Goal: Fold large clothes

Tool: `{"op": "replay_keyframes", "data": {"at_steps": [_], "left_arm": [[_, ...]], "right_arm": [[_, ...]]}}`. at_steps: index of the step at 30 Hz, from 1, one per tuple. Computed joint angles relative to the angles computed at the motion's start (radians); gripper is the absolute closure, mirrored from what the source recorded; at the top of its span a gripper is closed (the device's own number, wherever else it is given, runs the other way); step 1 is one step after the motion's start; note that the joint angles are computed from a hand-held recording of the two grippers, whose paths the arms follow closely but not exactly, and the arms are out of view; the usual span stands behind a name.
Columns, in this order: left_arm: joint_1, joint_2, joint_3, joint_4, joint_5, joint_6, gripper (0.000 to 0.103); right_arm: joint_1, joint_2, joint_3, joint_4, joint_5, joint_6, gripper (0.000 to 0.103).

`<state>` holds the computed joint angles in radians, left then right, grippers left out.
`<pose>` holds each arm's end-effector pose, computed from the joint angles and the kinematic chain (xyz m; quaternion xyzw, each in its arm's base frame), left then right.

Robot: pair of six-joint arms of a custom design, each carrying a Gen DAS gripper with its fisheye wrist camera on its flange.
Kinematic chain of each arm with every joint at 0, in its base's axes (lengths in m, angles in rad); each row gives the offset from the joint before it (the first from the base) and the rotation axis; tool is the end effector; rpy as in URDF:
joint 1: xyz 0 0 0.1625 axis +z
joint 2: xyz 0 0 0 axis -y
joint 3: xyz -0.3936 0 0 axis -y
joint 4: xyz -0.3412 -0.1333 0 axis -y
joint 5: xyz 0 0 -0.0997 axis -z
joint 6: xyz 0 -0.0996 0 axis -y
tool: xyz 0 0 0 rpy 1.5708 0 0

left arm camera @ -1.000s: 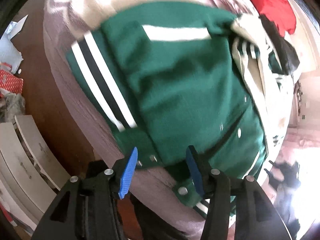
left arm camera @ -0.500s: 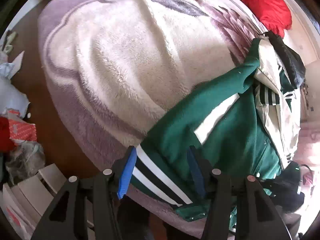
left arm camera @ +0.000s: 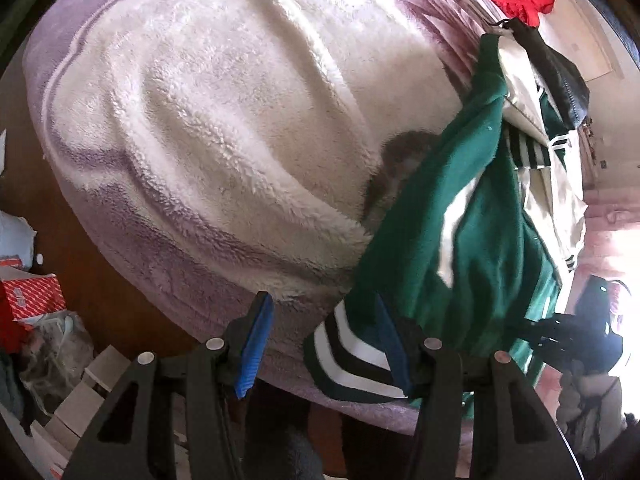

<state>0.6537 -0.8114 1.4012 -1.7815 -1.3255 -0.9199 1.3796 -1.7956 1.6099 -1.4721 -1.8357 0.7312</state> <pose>-0.3896 -0.4968 0.1315 0.0217 0.9747 0.0180 0.2215 0.0378 -0.3692 0.5221 -0.4458 -0.8843 0.0767 0.1157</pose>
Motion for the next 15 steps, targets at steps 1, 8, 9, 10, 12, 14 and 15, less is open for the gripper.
{"op": "replay_keyframes", "data": {"at_steps": [1,8,9,10,12,14,15], "left_arm": [[0.0,0.002,-0.004,-0.008,-0.001,0.008,0.053],[-0.004,0.027,-0.032,-0.04,0.007,0.085,0.053],[-0.001,0.034,-0.034,-0.043,0.006,0.089,0.053],[0.001,0.044,-0.039,-0.041,0.012,0.086,0.053],[0.005,0.055,-0.036,-0.053,0.022,0.074,0.053],[0.008,0.061,-0.041,-0.038,0.032,0.056,0.053],[0.009,0.061,-0.041,-0.035,0.038,0.05,0.053]], "right_arm": [[-0.007,0.02,-0.023,0.023,0.02,0.006,0.09],[0.098,0.198,-0.317,0.024,0.044,0.017,0.056],[0.103,0.247,-0.365,0.009,0.079,-0.012,0.056],[0.105,0.293,-0.405,0.003,0.096,-0.034,0.056],[0.113,0.409,-0.489,-0.029,0.084,-0.098,0.056],[0.121,0.523,-0.544,-0.076,0.061,-0.158,0.071],[0.117,0.598,-0.591,-0.094,0.07,-0.183,0.078]]}}
